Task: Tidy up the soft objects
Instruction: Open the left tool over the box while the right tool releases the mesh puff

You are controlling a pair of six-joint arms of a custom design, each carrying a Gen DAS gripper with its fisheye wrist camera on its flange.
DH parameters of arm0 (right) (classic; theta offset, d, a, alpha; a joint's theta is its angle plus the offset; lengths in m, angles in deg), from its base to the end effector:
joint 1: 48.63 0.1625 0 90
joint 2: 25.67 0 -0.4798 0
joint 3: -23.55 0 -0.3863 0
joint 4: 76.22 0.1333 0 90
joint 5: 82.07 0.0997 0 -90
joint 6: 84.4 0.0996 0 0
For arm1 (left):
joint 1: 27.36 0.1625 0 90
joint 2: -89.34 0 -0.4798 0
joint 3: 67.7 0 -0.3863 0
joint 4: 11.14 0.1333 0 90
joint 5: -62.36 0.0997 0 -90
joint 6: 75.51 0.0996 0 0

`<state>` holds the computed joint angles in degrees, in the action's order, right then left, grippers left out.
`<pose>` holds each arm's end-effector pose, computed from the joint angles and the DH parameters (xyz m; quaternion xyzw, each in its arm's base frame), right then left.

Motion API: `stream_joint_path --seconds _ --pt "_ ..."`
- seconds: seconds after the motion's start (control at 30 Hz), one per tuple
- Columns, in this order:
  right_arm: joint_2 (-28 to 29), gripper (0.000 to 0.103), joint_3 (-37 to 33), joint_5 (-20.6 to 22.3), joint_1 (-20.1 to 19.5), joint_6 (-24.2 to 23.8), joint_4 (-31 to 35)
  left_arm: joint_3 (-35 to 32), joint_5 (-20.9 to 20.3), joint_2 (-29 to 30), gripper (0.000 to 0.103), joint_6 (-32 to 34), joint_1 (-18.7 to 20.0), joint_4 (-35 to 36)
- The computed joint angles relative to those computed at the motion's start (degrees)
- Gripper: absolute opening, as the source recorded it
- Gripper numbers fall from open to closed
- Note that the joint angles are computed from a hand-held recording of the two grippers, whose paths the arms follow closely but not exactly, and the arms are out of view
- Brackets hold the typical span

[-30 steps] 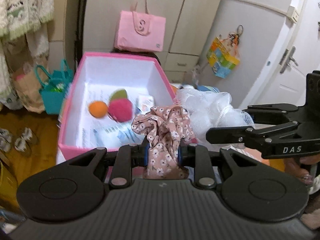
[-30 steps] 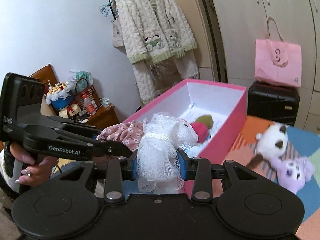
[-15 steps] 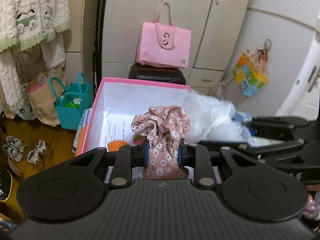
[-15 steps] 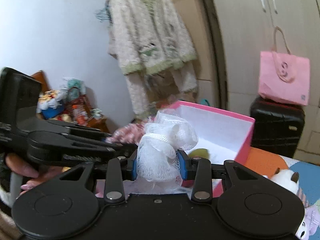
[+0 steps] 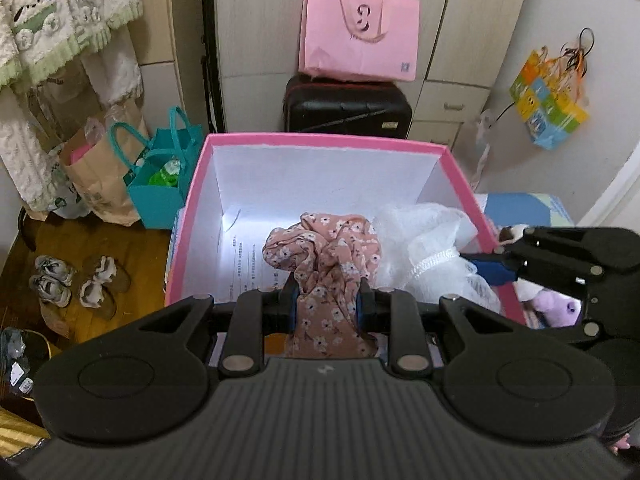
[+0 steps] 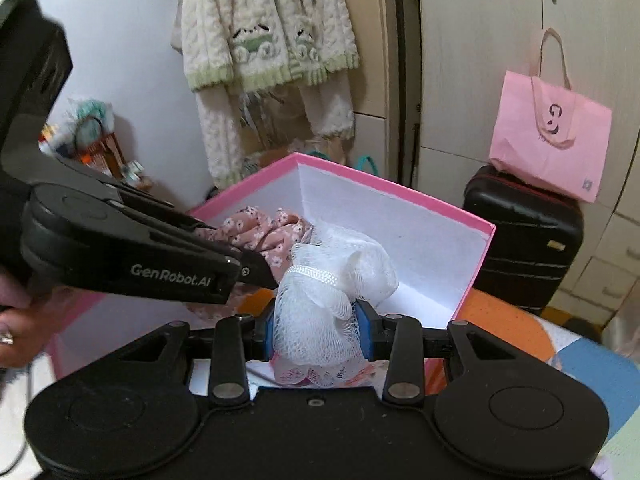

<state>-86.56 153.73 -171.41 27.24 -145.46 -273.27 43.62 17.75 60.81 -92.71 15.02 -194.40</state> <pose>0.0059 -0.5272 0.2027 0.3785 -0.8672 0.2597 0.1931 -0.2914 -0.5423 -0.0422 0.2071 0.8958 -0.2770 0.2793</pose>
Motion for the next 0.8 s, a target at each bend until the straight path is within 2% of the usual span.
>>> stream_joint_path --seconds 0.23,0.33,0.4,0.47,0.53,0.63,0.8 --pt "3.03 0.044 -1.71 -4.76 1.90 -1.84 -2.13 -2.64 0.65 1.49 0.025 -2.05 1.35 3.23" --pt "3.78 0.052 -1.57 -5.74 2.26 -2.90 -3.69 -2.40 1.16 1.61 0.031 -3.34 1.57 3.18" --pt "3.63 0.058 -1.28 -6.03 2.38 -3.09 -3.58 -1.57 2.66 1.44 0.033 -4.07 0.72 3.87" --pt "2.97 0.066 -0.72 -5.82 2.37 -3.26 -3.38 -0.53 3.16 1.13 0.049 -3.42 0.04 2.64" --pt "2.37 0.073 0.05 -5.54 2.39 -3.64 -4.17 0.83 4.28 0.58 0.052 -3.97 -0.97 1.51" --pt "1.41 0.078 1.46 -5.20 2.50 -4.76 -5.86 2.59 6.26 0.07 0.063 -2.34 -2.72 -1.42" --pt "-1.29 0.080 4.62 -4.09 2.23 -6.26 -7.65 7.35 8.89 -0.98 0.065 0.07 -6.71 -7.16"
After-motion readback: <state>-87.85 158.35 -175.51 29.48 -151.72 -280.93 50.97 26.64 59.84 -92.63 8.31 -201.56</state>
